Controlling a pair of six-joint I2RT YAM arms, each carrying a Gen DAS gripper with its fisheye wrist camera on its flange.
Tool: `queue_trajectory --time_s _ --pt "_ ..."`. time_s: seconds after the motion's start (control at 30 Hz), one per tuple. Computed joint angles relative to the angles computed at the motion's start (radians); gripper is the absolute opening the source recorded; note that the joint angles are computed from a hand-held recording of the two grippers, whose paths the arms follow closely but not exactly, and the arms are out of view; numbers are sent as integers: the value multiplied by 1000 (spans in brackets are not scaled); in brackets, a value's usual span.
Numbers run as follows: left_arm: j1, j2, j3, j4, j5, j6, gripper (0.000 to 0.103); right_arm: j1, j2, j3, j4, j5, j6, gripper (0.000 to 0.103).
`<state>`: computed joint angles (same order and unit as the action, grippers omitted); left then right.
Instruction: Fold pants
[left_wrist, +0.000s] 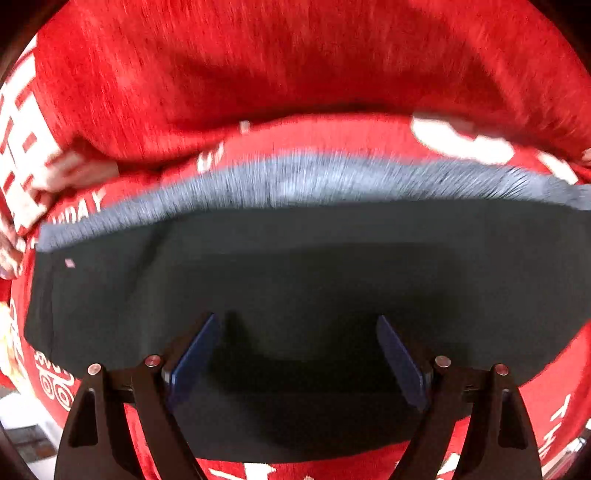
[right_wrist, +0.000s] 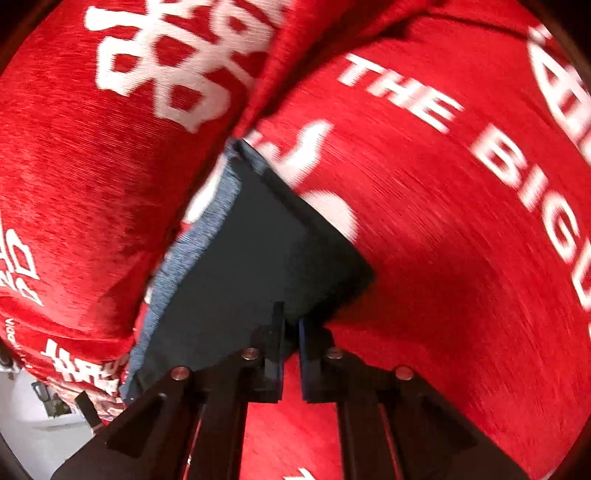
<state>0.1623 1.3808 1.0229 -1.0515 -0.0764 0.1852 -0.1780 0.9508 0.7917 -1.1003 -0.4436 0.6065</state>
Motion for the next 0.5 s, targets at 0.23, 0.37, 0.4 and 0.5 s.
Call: queue_trajectory --time_s 0.23,0.37,0.4,0.5 --pt "-81 -2 95 -27 52 -55 88 173 -32 139 -126 180 -13 13" --pt "-170 90 126 47 21 -142 88 426 87 210 -25 262 8 17" --pt "-188 126 129 72 -7 -167 88 457 109 207 -5 269 13 17" --pt "-213 166 116 124 -67 -236 99 501 219 173 85 309 38 16"
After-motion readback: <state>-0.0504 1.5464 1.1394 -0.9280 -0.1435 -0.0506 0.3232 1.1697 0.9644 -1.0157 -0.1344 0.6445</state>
